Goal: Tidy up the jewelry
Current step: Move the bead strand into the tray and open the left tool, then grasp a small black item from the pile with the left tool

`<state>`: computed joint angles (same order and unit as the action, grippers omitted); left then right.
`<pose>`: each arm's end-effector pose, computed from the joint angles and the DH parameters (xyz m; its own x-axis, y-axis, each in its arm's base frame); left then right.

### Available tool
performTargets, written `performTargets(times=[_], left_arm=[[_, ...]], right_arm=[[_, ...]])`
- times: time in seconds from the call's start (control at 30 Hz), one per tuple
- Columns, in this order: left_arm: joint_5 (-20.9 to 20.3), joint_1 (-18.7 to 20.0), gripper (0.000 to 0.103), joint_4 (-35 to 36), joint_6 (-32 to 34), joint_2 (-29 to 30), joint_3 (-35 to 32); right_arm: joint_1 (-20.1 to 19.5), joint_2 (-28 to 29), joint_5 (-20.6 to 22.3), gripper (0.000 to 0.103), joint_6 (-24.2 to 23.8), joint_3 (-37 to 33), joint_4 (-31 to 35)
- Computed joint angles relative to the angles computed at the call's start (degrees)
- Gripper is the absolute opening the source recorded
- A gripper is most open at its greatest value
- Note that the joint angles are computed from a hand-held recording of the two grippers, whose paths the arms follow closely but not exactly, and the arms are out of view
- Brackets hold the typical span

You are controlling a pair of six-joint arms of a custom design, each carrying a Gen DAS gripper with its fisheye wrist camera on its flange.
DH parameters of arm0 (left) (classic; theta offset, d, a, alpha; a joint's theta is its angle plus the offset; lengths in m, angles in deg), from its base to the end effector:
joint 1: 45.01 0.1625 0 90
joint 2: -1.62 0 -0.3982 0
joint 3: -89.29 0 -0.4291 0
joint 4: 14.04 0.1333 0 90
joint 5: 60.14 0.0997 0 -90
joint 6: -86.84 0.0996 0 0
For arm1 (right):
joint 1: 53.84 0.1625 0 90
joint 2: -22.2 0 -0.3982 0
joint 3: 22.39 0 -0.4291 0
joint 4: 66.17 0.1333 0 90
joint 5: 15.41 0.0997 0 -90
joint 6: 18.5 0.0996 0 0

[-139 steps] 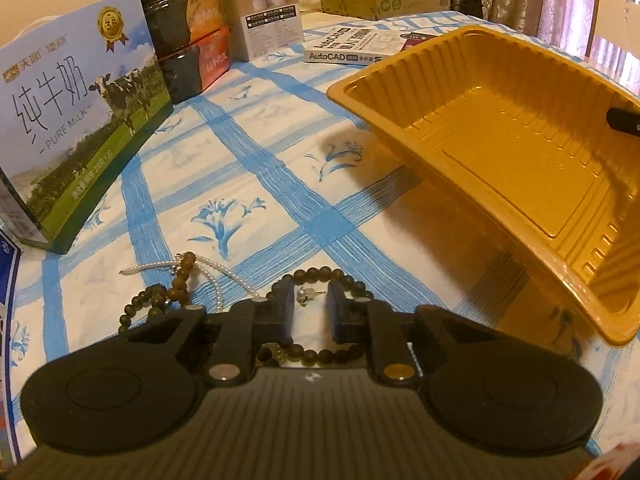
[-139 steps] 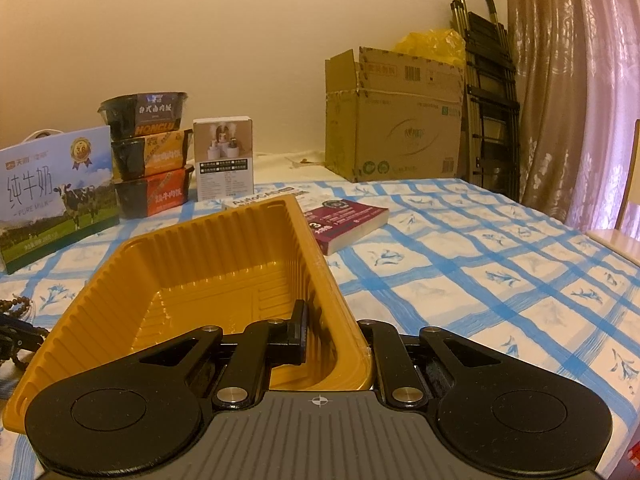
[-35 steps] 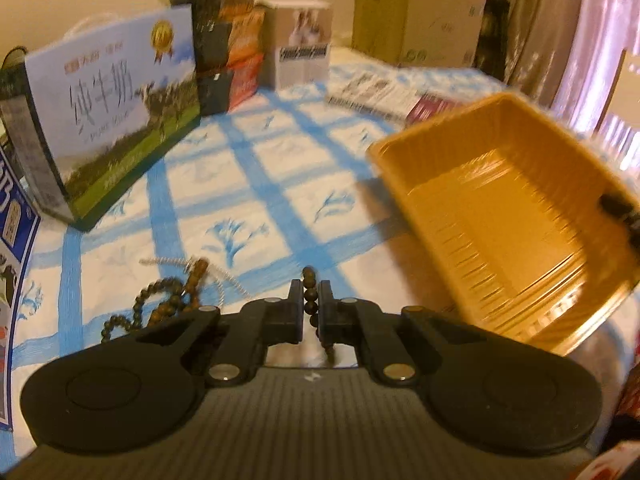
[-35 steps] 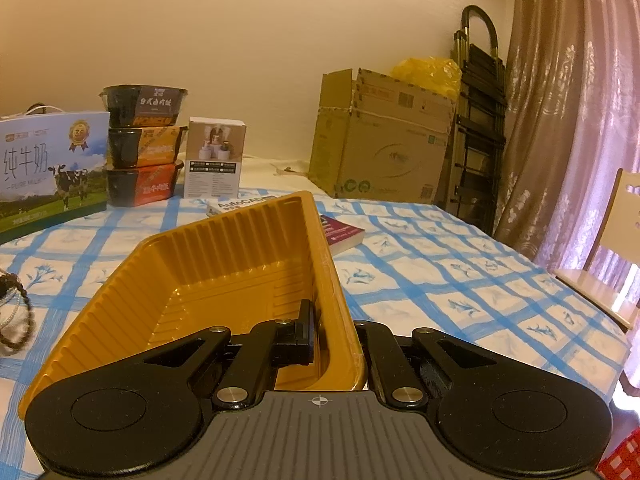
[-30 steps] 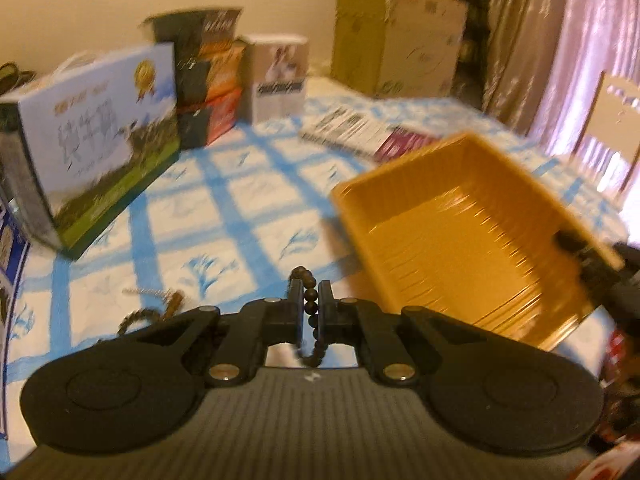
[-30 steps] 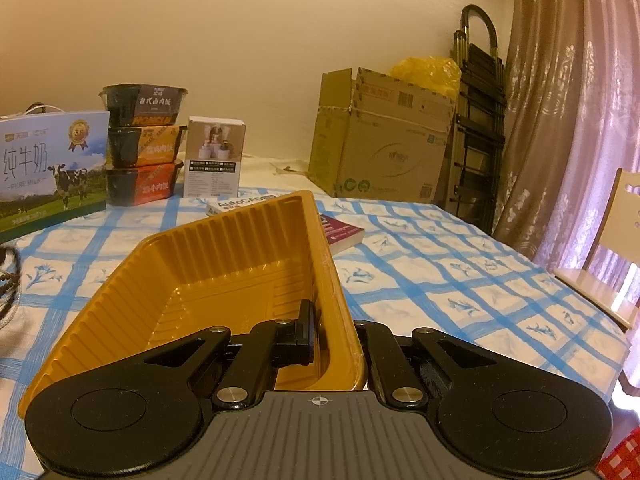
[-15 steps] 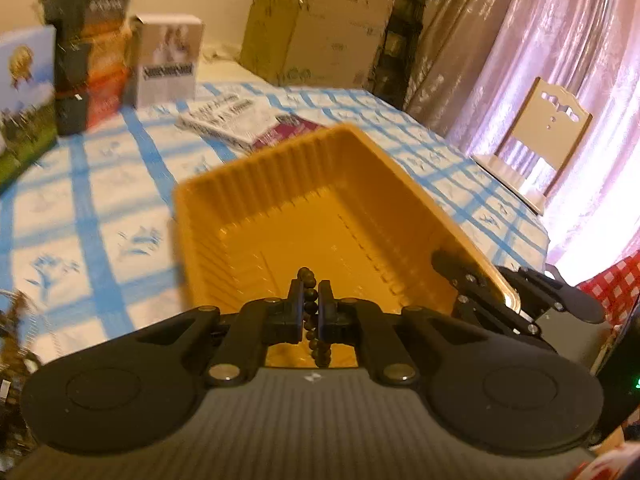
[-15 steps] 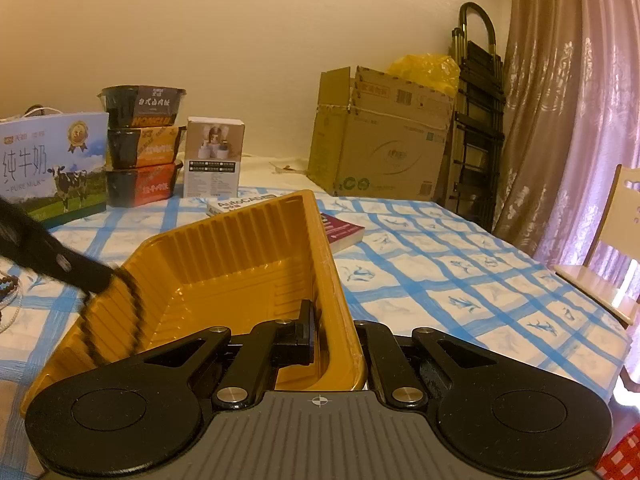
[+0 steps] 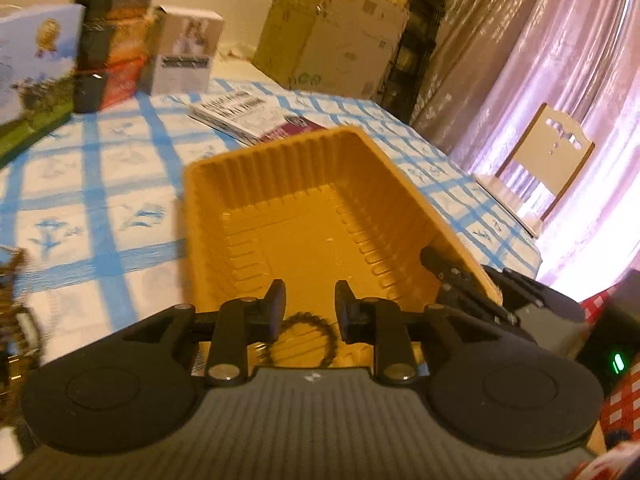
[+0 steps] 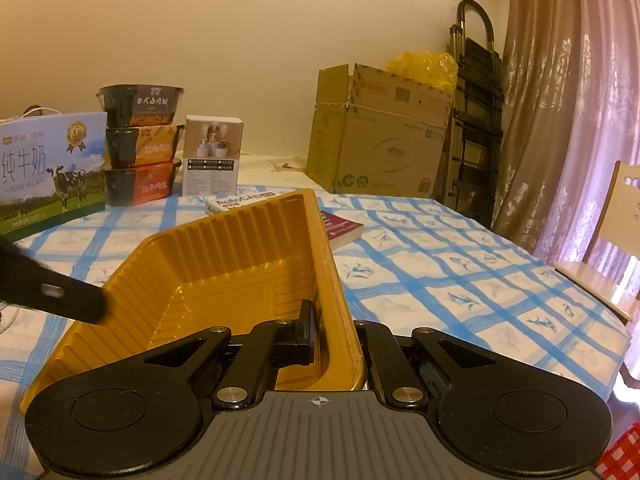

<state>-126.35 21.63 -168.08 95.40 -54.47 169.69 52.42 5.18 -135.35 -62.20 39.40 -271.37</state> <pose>-0.1374 -0.7556 0.3100 -0.8864 0.2298 -0.4019 0.4418 0.6794 -0.5859 0.3043 -0.7447 0.0419 -0.6318 -0.0712 0.7718 -0.7335 0.3767 -0.5657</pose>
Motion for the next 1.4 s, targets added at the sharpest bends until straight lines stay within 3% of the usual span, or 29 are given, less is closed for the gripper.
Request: performTargets(times=[0.1,0.37,0.47,0.63,0.77,0.83,0.93,1.0,1.13,1.4], left_arm=[[4.9,-0.1,0.024,-3.0,2.0,-4.3,4.8],[24.2,1.1,0.026,-2.2,2.0,-11.9,11.6],[28.7,1.7,0.026,-3.1,3.5,-12.5,12.7],[32.4,2.4,0.026,-7.7,9.4,-9.9,12.1],[33.3,3.0,0.024,-10.6,13.9,-8.1,11.6],[33.6,3.2,0.013,-10.6,14.1,-7.8,11.5],[33.2,3.3,0.013,-9.7,12.7,-8.1,11.4],[32.8,3.3,0.012,-8.1,10.0,-8.6,11.2],[29.5,3.7,0.012,-1.2,-1.6,-10.9,10.3],[28.0,2.4,0.012,0.8,-8.3,-13.9,9.9]], right_arm=[[0.0,-0.1,-0.2,0.006,0.3,0.2,0.0],[0.3,0.1,-1.1,0.006,0.0,0.1,-0.3],[0.5,0.3,-1.3,0.006,-0.2,-0.2,-0.3],[0.6,0.4,-1.6,0.006,-0.3,-0.2,-0.5],[0.6,0.3,-1.8,0.006,0.3,0.1,-0.4],[0.6,0.2,-2.0,0.006,0.6,0.1,-0.3],[0.6,0.3,-2.2,0.005,0.9,-0.1,-0.1],[0.6,0.4,-2.1,0.005,0.9,-0.2,0.0],[0.6,0.3,-2.2,0.005,0.9,-0.2,0.1],[0.6,0.3,-2.1,0.005,1.0,-0.2,0.1]])
